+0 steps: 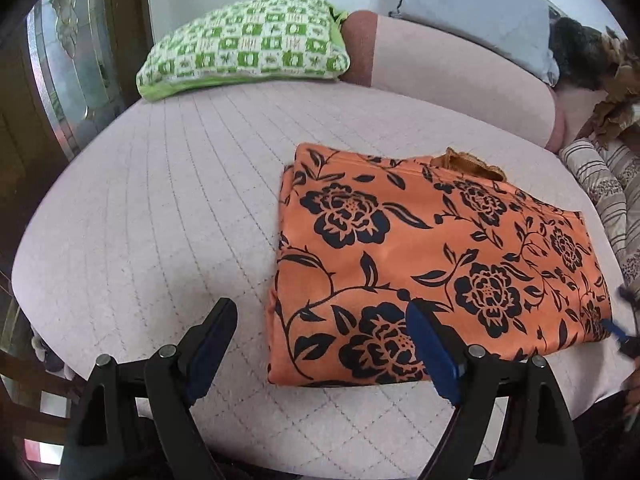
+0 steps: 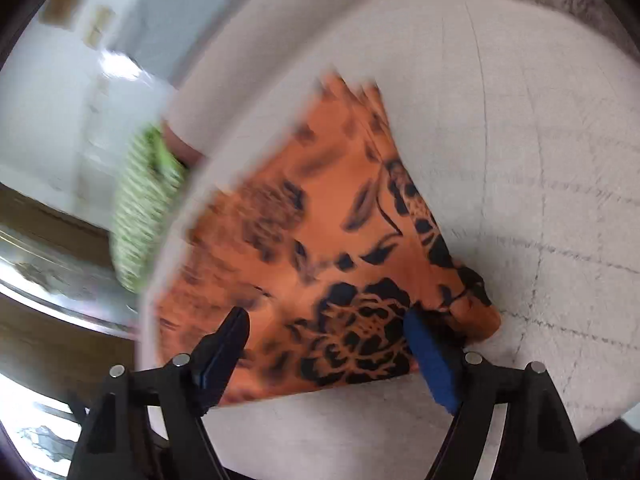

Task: Fold small clothes
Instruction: 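Press the folded blouse flat with both open grippers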

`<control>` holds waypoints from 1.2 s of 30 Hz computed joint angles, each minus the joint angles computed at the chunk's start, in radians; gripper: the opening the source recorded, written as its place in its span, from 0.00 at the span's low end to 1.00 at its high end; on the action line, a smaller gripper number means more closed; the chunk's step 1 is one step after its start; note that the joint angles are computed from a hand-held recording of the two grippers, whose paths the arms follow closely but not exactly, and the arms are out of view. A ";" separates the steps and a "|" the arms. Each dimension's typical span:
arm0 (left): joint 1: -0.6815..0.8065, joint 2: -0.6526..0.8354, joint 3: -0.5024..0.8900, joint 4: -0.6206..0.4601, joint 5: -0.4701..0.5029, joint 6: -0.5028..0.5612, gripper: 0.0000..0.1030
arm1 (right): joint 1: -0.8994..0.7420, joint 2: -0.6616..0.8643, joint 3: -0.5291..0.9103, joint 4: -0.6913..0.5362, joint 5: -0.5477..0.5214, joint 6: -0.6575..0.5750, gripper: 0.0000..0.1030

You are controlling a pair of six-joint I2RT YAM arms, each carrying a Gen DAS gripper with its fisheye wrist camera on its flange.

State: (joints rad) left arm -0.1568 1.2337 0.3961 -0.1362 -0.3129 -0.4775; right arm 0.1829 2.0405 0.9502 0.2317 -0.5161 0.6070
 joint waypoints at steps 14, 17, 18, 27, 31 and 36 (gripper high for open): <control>-0.049 0.037 0.044 -0.043 -0.038 -0.045 0.85 | 0.051 -0.094 -0.082 0.102 0.100 -0.124 0.87; -0.063 0.035 0.045 -0.043 -0.048 -0.041 0.85 | 0.032 -0.006 -0.023 0.011 0.090 -0.092 0.87; -0.070 0.031 0.044 -0.045 -0.060 -0.043 0.85 | 0.035 -0.036 -0.046 0.043 0.089 -0.099 0.87; -0.084 0.053 0.044 -0.028 -0.063 -0.054 0.85 | 0.044 -0.052 -0.057 0.060 0.132 -0.129 0.87; -0.073 0.063 0.043 -0.023 -0.046 -0.057 0.85 | 0.043 -0.024 -0.028 0.009 0.148 -0.135 0.87; -0.079 0.052 0.043 -0.024 -0.053 -0.054 0.85 | 0.031 -0.127 -0.110 0.086 0.166 -0.131 0.87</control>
